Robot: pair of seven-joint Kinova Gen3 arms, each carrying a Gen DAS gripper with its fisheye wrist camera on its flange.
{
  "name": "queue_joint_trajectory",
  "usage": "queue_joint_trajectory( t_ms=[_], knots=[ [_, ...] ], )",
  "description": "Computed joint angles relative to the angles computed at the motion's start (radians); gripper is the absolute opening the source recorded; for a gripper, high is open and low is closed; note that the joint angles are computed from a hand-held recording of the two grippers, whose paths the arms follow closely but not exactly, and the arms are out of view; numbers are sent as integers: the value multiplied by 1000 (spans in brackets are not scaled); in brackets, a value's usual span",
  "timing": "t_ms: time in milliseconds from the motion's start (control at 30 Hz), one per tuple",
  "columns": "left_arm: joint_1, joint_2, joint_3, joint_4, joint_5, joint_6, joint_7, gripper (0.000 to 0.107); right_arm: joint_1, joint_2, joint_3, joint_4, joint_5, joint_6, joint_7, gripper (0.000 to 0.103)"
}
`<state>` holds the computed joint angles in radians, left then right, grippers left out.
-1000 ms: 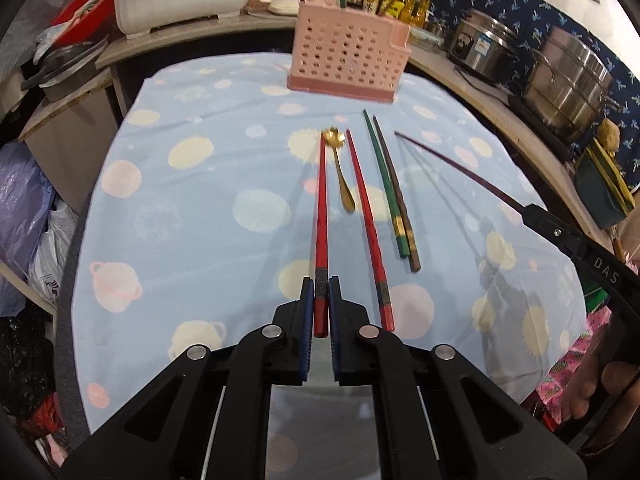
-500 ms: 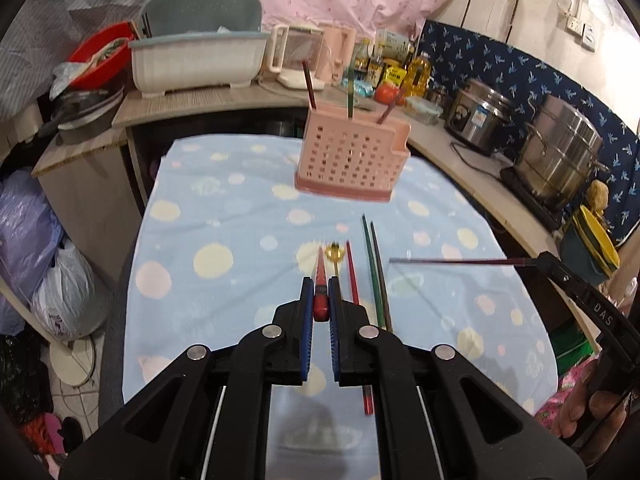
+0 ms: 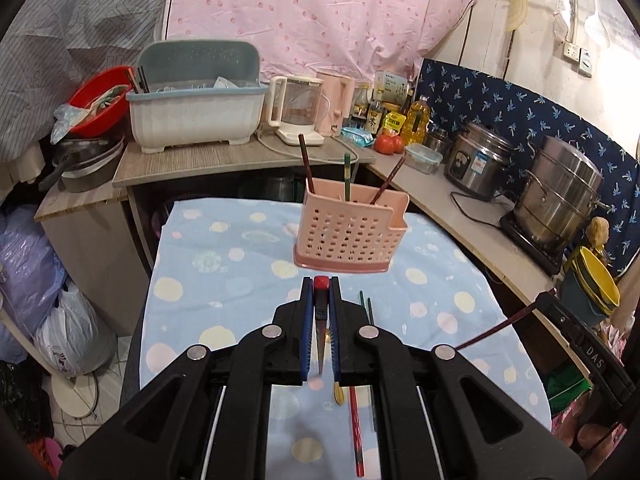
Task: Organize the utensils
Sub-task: 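Lift both held chopsticks and carry them toward the pink holder, then open both tools above the pink holder to drop the chopsticks in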
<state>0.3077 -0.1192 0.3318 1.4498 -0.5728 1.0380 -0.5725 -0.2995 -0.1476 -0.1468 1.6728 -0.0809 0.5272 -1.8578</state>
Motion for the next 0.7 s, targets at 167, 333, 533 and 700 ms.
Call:
queue_joint_trajectory(
  t_ms=[167,333,533,700],
  knots=[
    [-3,22,-16,-59,-14,-4,-38,7,1,27,15,-57,-11,-6,18,7],
    [1,56,-29,-153,-69,-5,-70,7,9,72,9,-145,21,-18,11,7],
    [34,132,-79,-317,-140,0,-121,7,1,165,12,-300,65,-27,-26,7],
    [82,225,-139,-490,-205,0,-173,7,-41,277,29,-492,131,0,-63,7]
  ],
)
